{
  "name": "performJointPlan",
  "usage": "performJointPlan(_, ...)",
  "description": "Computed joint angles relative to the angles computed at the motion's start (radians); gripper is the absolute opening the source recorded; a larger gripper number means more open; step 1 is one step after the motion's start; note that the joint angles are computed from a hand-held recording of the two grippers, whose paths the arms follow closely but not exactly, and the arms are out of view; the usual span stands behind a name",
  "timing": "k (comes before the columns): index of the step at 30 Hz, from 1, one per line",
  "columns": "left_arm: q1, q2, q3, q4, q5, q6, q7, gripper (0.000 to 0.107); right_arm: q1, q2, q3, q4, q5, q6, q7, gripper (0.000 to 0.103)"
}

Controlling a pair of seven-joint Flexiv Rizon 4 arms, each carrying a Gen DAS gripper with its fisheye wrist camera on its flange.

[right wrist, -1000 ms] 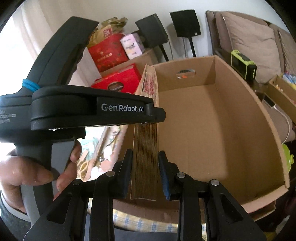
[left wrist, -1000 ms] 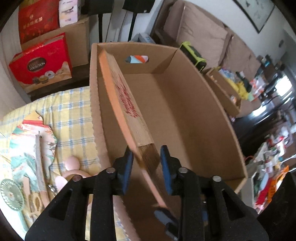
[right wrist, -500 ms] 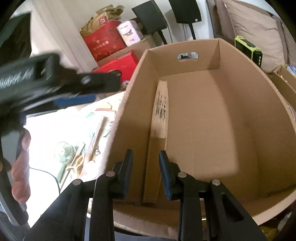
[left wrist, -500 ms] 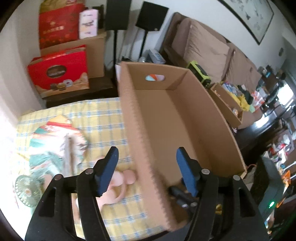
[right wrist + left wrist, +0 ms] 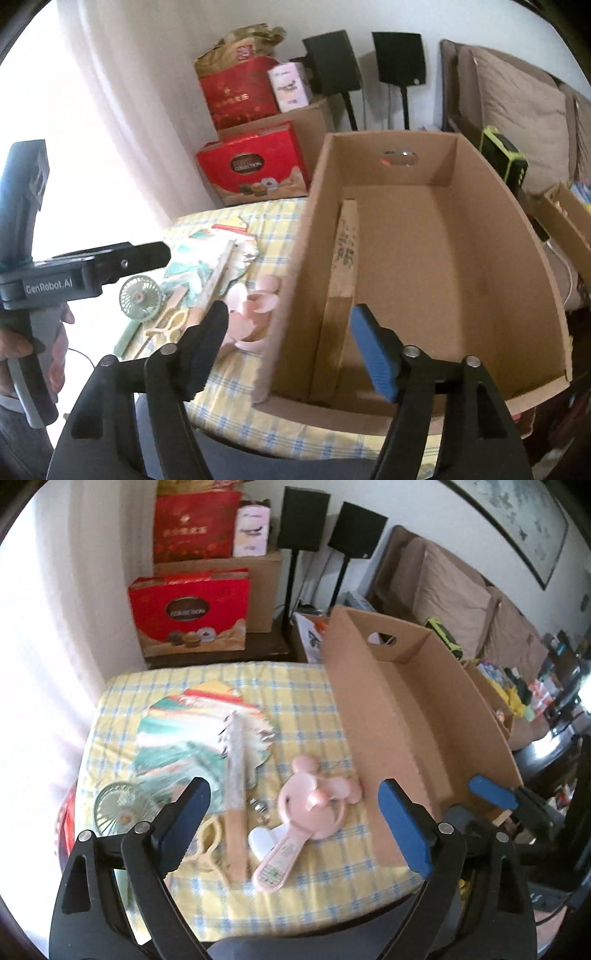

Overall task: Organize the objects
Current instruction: 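Open the right gripper and withdraw it from the box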

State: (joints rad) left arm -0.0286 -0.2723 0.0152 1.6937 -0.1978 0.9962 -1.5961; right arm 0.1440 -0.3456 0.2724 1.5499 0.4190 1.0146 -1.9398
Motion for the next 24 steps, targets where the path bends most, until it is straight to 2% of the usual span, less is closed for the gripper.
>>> performJointPlan(5, 0.003, 0.044, 0.015, 0.061, 0.018, 0.03, -0.001, 0.102, 0.026, 0.001, 0.0, 0.0, -0.028, -0.004, 0.015, 0.079)
performJointPlan(10, 0.0, 0.069, 0.032, 0.092, 0.081, 0.041, -0.013, 0.103, 0.042, 0.0, 0.004, -0.003, -0.043, -0.005, 0.02, 0.085)
performJointPlan(13, 0.015, 0.081, 0.025, 0.13, 0.053, 0.052, 0.015, 0.103, 0.054, -0.005, 0.003, -0.009, -0.058, -0.008, 0.035, 0.09)
performJointPlan(15, 0.027, 0.088, 0.021, 0.161, 0.017, 0.054, 0.041, 0.103, 0.061, -0.01, 0.004, -0.017, -0.065, -0.016, 0.043, 0.09)
performJointPlan(24, 0.032, 0.087, 0.045, 0.243, 0.059, 0.125, -0.006, 0.103, 0.088, -0.05, 0.007, -0.073, -0.098, -0.076, 0.063, 0.09)
